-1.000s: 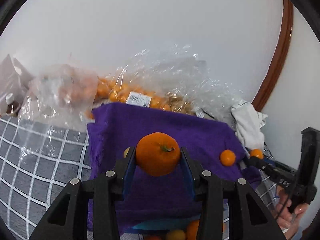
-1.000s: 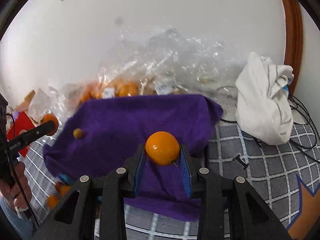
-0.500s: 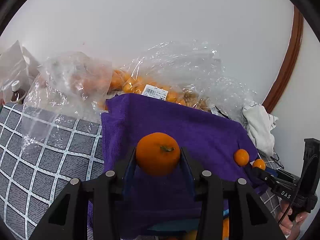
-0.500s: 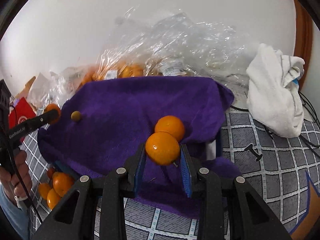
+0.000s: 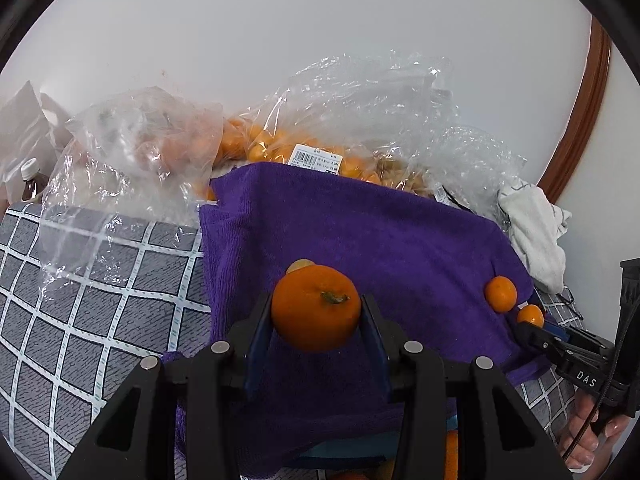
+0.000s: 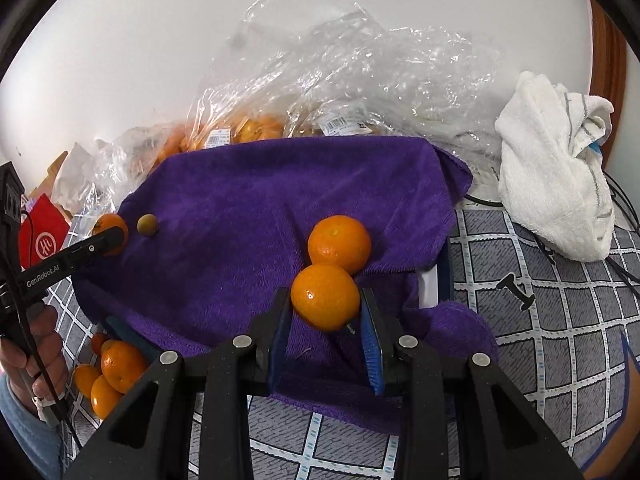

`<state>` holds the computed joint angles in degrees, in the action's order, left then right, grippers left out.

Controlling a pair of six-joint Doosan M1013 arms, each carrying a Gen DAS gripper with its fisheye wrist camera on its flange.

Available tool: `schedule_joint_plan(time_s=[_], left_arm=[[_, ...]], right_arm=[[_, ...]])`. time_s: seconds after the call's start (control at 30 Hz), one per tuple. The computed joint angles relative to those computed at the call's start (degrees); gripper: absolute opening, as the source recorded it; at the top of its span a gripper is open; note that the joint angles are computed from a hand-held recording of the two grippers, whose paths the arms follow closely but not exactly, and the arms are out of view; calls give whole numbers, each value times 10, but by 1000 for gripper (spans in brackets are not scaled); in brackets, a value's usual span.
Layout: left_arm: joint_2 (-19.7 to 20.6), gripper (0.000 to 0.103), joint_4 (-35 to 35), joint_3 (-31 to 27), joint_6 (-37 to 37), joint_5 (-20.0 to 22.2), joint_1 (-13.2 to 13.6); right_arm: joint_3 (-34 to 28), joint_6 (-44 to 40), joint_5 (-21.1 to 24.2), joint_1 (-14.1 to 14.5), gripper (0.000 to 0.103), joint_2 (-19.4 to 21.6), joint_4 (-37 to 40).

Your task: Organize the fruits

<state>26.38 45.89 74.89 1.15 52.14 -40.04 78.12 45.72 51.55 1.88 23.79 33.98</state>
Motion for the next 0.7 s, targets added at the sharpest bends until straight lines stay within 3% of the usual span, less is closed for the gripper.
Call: schedule_joint_plan(time_s=[0.7], left_arm=[[12, 41, -15, -17, 42, 10, -1]], right_arm=[[-4, 22, 0, 5, 33, 4, -30]])
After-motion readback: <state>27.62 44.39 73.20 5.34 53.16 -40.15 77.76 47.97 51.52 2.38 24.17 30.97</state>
